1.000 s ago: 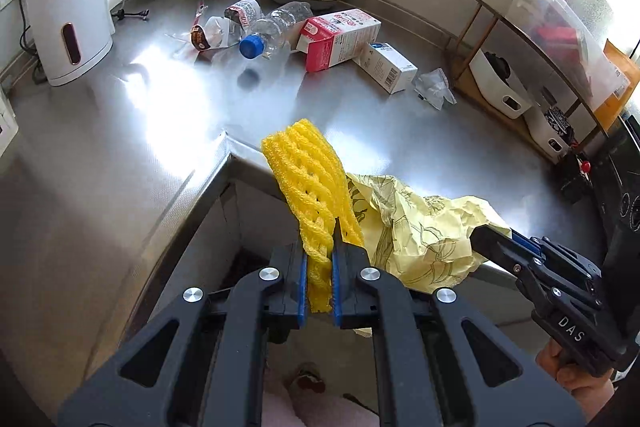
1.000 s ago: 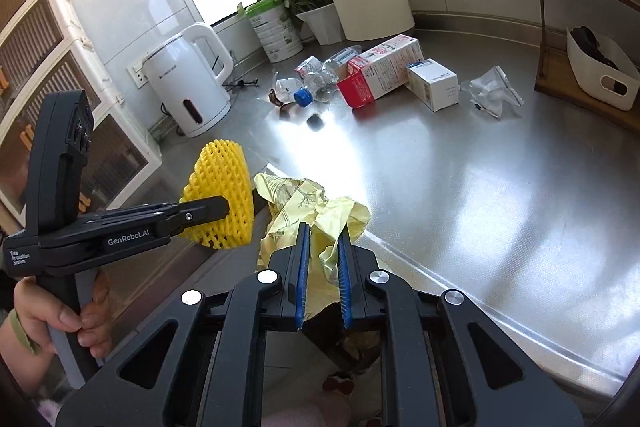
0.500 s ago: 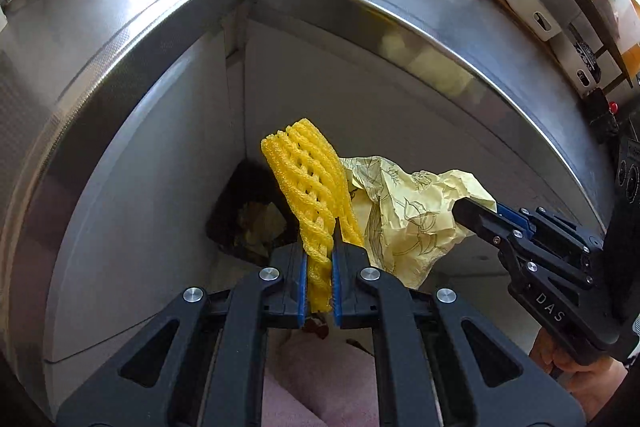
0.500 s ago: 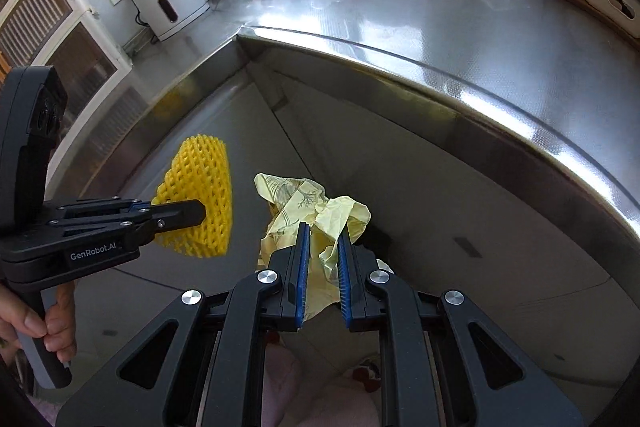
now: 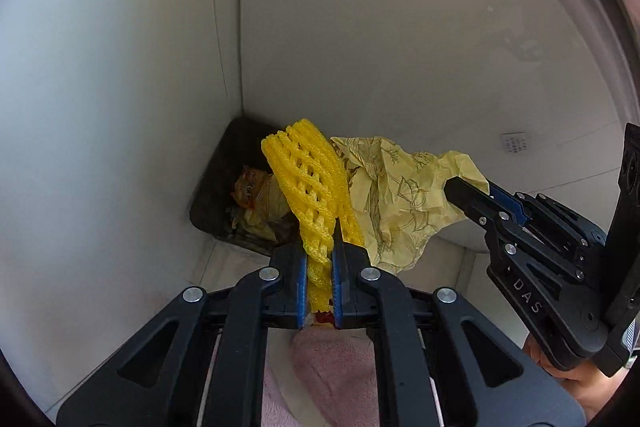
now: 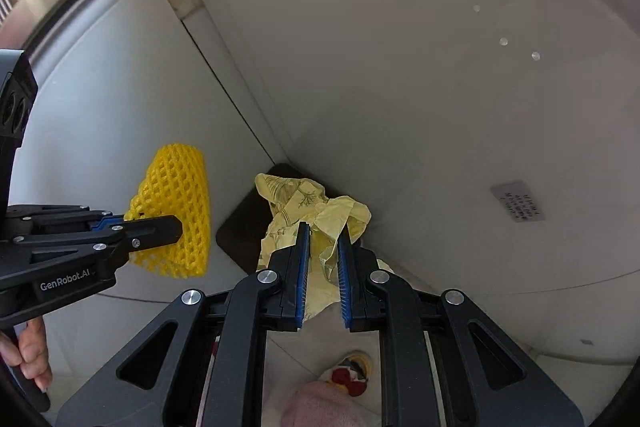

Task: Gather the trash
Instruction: 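Lower the yellow foam net and yellow paper into the floor bin with both tools, then open both tools to drop the net and paper into the bin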

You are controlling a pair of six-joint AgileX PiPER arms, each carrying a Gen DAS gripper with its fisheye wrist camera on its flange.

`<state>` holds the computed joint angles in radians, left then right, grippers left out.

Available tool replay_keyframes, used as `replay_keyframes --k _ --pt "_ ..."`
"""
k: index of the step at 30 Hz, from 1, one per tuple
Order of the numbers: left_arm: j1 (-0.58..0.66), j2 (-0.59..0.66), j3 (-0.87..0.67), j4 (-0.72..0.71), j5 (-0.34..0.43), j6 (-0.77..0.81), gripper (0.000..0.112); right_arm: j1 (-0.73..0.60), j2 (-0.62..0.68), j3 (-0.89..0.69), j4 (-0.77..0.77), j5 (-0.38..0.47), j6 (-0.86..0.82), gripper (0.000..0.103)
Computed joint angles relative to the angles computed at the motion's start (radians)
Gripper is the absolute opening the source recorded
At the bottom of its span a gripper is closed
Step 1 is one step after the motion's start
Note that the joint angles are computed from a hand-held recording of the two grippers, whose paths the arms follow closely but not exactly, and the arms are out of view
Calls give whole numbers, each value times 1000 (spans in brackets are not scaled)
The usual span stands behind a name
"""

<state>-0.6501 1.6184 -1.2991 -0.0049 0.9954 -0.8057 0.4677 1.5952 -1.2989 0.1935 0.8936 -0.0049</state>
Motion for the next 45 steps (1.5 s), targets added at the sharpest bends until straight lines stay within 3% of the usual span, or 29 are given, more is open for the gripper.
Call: replay_keyframes --k 2,9,12,16,22,25,28,35,37,38,40,42,45 --pt "19 9 67 -31 -75 30 8 13 59 30 9 -77 12 15" --pt "78 78 223 -156 -279 165 8 85 186 31 -57 -201 88 15" --pt "93 121 234 -180 -313 214 8 113 255 -6 -99 -229 130 15" --pt "87 155 226 -131 -334 187 10 110 312 -22 -28 -258 65 17" --pt "108 146 249 -119 -363 165 14 71 353 -66 33 -240 20 18" --pt "108 132 251 -116 -359 160 27 58 368 -104 74 -212 -23 20" --pt "111 119 250 -102 -351 153 34 47 362 -118 125 -193 -84 46" --pt "116 77 254 -61 -311 106 63 47 336 -179 113 -139 -62 61" --pt "103 54 235 -42 -270 70 68 43 326 -202 108 -104 -52 65" --pt "99 41 226 -37 -248 58 72 38 321 -219 109 -84 -52 74" --pt "80 10 196 -10 -189 20 78 46 310 -267 99 -38 -23 82" --pt "55 -14 151 9 -117 -8 83 42 275 -293 101 13 -14 85" --pt "12 -47 75 29 2 -49 89 30 208 -341 87 102 -5 99"
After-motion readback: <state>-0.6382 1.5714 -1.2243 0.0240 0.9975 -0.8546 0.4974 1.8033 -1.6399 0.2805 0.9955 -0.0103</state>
